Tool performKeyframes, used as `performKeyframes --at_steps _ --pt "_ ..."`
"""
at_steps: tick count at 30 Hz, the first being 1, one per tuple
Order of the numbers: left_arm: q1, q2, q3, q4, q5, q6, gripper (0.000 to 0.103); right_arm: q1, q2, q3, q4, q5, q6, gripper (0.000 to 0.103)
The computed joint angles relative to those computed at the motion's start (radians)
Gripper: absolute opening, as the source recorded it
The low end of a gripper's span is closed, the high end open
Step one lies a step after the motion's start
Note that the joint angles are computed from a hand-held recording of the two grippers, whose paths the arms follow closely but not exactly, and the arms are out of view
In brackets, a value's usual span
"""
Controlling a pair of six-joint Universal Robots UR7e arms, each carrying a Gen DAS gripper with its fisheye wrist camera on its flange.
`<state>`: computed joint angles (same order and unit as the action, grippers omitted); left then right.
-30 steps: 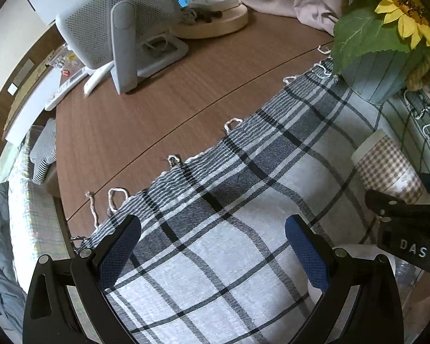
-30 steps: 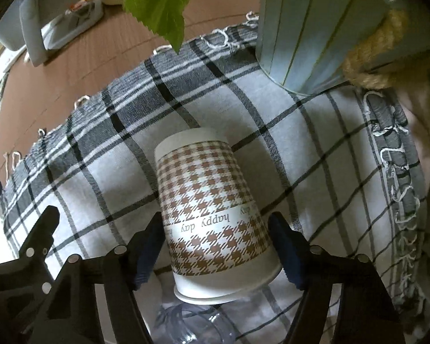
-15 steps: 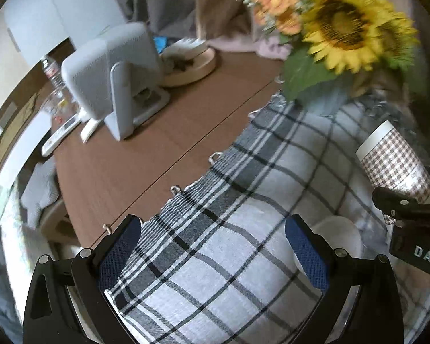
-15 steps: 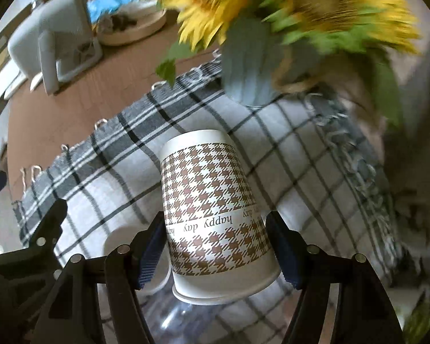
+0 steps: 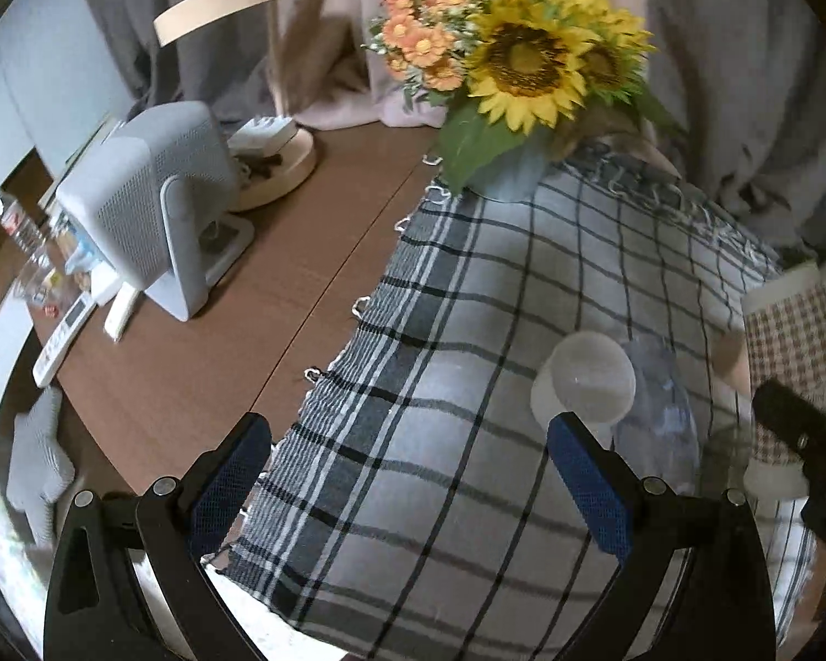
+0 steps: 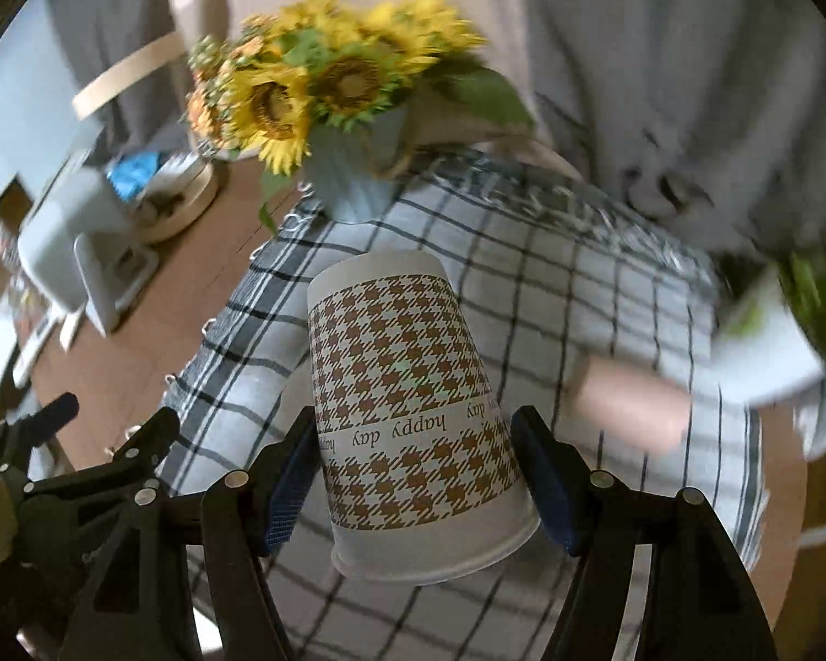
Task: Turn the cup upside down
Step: 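Lift the houndstooth cup with the right gripper and carry it toward the left gripper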
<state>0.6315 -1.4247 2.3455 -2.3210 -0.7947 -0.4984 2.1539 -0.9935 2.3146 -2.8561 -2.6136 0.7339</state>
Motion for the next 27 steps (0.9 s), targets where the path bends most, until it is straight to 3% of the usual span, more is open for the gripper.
performKeyframes --at_steps 4,12,27 --pt "0.000 -0.043 0.027 0.018 -0.022 0.049 0.103 0.040 0.020 0.037 0.023 0.014 0.190 0.070" --pt "0.032 -0.098 0.070 0.076 -0.052 0.102 0.103 0.059 0.086 0.081 -0.014 0.064 0.403 0.070" --pt "0.138 -0.101 0.061 0.190 -0.032 0.118 0.103 -0.031 0.272 0.099 -0.311 0.185 0.403 0.070"
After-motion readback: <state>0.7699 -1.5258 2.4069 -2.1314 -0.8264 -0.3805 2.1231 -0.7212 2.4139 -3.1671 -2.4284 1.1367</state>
